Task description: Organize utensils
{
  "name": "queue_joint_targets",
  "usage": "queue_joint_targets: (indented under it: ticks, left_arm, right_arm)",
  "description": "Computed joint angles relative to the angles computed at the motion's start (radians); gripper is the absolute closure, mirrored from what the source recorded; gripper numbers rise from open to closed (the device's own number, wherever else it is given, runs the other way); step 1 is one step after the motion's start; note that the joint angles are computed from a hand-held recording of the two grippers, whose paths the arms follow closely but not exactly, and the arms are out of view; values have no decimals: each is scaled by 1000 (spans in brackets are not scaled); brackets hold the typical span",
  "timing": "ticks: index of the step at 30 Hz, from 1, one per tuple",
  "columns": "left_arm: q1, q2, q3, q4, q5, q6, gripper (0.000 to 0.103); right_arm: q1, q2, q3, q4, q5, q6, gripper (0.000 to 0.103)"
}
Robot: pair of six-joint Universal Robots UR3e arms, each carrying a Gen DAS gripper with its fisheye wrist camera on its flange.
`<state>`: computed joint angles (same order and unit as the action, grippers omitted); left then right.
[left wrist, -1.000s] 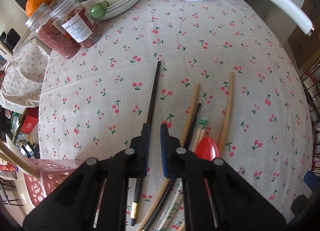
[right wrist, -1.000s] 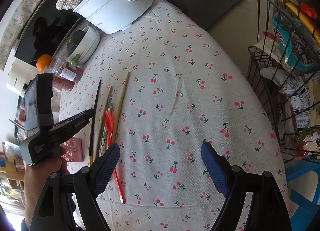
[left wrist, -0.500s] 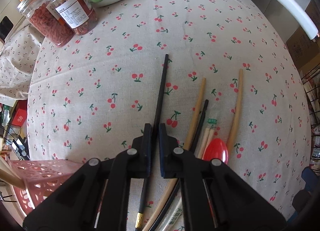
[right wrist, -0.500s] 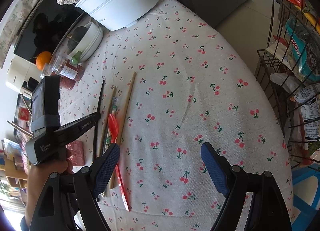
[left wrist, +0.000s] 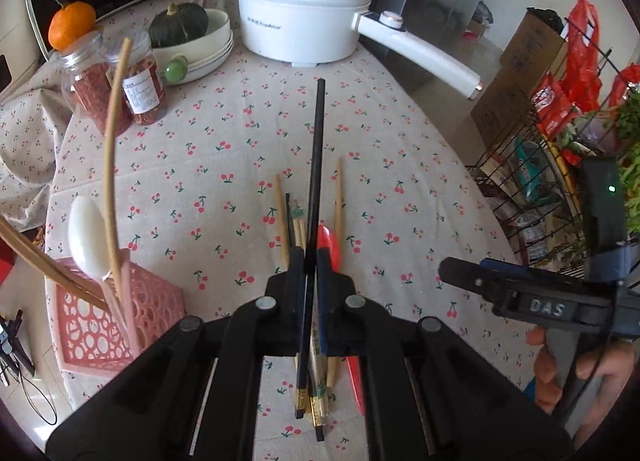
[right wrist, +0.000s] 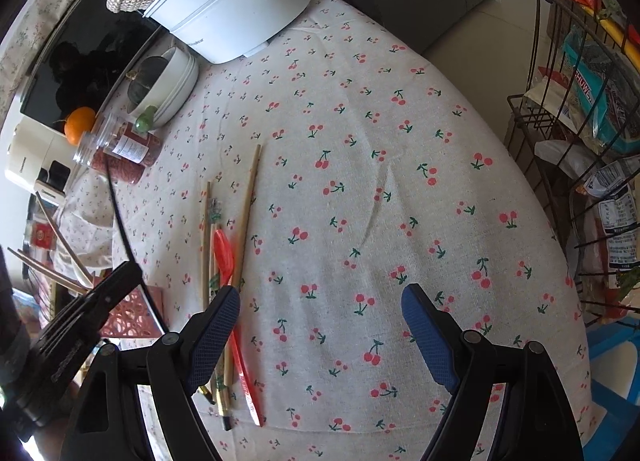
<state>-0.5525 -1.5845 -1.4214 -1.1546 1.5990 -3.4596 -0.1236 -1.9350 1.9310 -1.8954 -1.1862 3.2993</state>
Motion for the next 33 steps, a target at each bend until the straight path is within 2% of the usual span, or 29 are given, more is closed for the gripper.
queue_joint_targets:
  ticks: [5, 10, 15, 17, 19, 20, 22, 28, 31, 33]
  left_arm:
    - [31, 182, -117, 57, -53, 76, 96]
    - [144, 424, -384, 256, -165, 198, 97]
    - [280, 528, -413, 190, -276, 208, 97]
    - [321, 561, -423, 148, -310, 207, 97]
    - [332, 582, -431, 116, -310, 204, 97]
    - [328, 587, -431, 108, -301, 201, 97]
    - [349, 621, -438, 69, -315, 223, 97]
    - [399, 685, -442, -2, -344, 260, 97]
    - [413, 711, -448, -19, -339, 275, 97]
    - [415, 723, -454, -27, -326, 279, 97]
  right_arm:
    - [84, 33, -24, -36, -34, 47, 19]
    - [185, 90, -52, -106, -93, 82, 19]
    - [275, 147, -67, -220, -171, 84, 20]
    - [314, 184, -86, -249, -205, 83, 28]
    - [332, 224, -108, -255, -195, 84, 44]
    - [337, 241, -115, -259, -185, 88, 47]
    - [353, 275, -130, -270, -177, 103, 60]
    - [414, 369, -185, -284, -180, 133, 74]
    - [456, 421, -232, -270, -217, 140, 78]
    - [480, 451, -254, -262, -250, 142, 87]
